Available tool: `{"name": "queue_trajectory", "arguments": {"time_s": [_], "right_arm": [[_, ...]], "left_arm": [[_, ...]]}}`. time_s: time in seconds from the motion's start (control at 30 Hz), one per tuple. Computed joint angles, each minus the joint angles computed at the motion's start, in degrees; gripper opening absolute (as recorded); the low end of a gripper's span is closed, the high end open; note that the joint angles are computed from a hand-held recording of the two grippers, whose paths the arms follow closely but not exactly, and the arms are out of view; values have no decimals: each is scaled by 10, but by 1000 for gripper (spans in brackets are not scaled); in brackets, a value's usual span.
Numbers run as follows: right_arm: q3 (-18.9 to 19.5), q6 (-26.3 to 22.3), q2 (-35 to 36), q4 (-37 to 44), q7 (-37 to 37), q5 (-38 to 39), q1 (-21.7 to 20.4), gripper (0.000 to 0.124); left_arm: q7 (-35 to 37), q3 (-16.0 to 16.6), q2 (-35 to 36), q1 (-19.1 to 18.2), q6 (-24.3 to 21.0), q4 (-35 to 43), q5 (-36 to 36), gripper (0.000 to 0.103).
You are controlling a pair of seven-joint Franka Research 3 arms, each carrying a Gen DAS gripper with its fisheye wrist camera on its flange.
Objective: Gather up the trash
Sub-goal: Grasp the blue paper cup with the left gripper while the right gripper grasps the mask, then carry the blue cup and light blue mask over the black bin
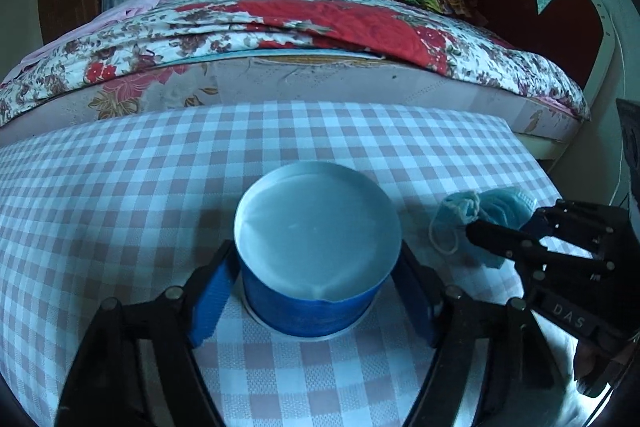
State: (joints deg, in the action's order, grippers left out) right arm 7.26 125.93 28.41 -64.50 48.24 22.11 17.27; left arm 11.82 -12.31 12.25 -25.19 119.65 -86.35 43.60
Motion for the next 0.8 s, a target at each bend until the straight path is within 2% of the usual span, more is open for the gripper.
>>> {"name": "queue_trajectory", "arguments": {"time_s": [0.23,0.37,0.8], "right_arm": [[-3,100,-133,-175,-41,26,-10,22],[-12,127,-206,-258,-60,38,-15,22],[-59,146,-417,-446,-109,94,-20,22]], "left_arm": [[-1,-19,-23,-37,-58,6,51,76],[-11,-35,-33,-61,-103,17,68,76],[-31,-69,-15,-150,-216,92,107,76]]}}
